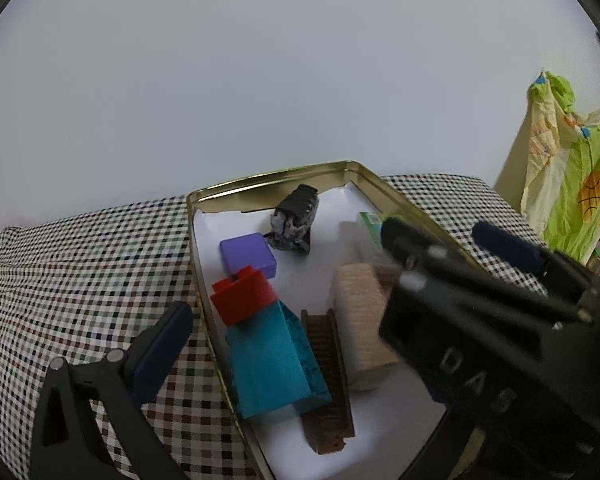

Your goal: Organize rigid objects

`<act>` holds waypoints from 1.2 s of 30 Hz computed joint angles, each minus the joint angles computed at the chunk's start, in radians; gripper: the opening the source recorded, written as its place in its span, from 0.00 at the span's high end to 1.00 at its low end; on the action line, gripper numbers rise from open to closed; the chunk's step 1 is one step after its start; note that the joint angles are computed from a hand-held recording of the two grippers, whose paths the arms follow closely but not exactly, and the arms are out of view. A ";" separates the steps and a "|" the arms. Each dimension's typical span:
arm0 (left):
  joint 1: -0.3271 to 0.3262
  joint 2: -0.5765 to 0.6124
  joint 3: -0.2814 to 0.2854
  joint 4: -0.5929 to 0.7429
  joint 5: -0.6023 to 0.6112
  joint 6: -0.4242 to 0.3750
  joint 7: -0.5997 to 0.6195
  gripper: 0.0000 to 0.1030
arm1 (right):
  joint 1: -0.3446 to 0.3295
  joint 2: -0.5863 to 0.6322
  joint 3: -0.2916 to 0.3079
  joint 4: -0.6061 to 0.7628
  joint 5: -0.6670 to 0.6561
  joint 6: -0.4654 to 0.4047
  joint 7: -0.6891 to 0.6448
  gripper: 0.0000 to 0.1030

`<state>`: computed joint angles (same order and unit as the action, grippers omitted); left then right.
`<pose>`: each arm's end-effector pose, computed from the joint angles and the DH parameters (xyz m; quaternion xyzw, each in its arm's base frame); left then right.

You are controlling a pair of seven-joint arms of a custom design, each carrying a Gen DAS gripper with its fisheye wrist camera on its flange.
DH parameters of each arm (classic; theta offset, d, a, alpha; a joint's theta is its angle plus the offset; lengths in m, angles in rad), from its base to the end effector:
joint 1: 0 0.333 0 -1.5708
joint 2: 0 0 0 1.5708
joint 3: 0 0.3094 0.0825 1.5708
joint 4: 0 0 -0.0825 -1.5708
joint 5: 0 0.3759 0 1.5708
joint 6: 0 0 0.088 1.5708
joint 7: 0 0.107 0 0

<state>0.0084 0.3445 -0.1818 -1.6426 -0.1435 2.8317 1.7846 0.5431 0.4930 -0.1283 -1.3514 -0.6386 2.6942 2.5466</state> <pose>0.6904 -0.0947 0.5169 -0.5642 0.7130 -0.3370 0.2445 0.6587 0.3372 0.5345 -0.6059 0.6421 -0.2978 0.3633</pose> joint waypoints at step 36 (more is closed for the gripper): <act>-0.143 -0.084 0.233 -0.244 0.281 0.406 -0.329 0.01 | 0.007 -0.130 0.023 -0.161 -0.771 -0.062 0.744 0.21</act>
<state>-0.1350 0.2603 0.0516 -1.8864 0.1372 3.2382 1.4551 0.5506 0.3629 -0.1048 -1.5124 -1.4096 2.6318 3.2906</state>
